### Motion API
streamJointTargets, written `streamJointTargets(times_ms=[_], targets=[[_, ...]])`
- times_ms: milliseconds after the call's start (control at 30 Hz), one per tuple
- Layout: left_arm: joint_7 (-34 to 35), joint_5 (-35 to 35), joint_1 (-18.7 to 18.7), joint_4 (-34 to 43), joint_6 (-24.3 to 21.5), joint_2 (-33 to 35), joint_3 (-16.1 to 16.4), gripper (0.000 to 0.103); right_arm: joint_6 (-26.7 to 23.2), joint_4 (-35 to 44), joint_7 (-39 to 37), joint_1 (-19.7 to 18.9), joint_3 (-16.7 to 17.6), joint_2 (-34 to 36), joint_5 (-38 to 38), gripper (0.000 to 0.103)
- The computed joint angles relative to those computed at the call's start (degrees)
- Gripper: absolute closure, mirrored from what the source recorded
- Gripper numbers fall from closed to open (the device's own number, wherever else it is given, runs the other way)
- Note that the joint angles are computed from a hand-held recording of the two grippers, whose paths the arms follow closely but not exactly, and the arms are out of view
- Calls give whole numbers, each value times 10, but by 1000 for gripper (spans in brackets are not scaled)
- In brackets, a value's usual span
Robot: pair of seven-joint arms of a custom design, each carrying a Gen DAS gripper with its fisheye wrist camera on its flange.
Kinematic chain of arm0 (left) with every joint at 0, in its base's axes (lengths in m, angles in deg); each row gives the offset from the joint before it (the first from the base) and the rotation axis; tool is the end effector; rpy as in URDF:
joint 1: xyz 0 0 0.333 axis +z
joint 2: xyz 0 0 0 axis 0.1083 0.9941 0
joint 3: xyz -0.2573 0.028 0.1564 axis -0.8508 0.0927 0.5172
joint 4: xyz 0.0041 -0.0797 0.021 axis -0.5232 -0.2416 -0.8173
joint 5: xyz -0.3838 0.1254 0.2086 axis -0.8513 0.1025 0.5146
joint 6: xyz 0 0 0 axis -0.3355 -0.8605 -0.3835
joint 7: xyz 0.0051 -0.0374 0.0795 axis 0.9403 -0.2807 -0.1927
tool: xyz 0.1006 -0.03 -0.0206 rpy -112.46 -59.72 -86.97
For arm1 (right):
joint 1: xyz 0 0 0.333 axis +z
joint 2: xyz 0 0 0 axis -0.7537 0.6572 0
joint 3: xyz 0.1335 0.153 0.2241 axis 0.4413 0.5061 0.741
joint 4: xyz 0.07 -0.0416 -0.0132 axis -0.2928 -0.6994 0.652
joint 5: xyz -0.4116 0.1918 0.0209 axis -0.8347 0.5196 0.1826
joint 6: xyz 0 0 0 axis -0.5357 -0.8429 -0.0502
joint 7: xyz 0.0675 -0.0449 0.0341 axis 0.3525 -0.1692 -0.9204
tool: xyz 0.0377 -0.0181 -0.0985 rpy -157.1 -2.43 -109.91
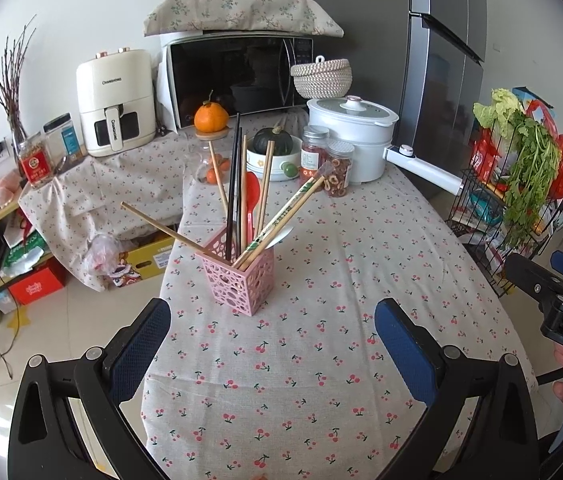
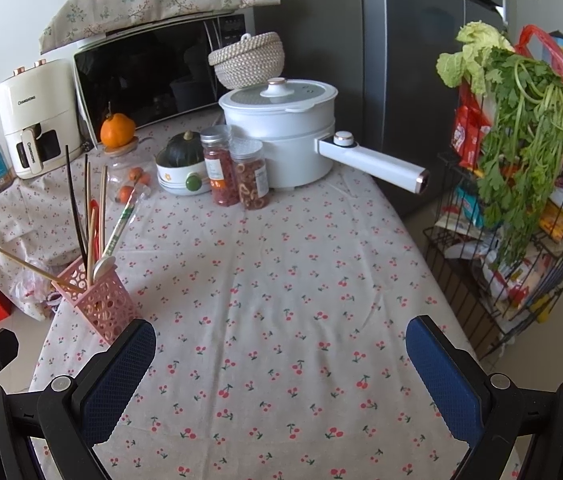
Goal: Organize utensils
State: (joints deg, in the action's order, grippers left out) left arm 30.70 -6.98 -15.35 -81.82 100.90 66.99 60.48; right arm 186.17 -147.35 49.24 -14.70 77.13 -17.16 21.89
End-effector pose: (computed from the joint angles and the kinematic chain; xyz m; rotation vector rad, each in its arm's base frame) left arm 0.6042 -0.3585 0.6778 -1.8335 1.5586 -0.7049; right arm 0.6428 0.4358 0.6899 -1.7573 1.5705 -0.6370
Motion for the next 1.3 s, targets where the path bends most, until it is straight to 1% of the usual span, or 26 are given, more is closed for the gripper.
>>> streamJointTargets(times_ms=[1067,1300], targets=[[-2,1,2,-5,2,-4,-1,0,-15,19,-3,5,-3,14,8,0],[3,-11,6,-9,4,-9,-1,0,-15,16,-4,3,-2,13,9,0]])
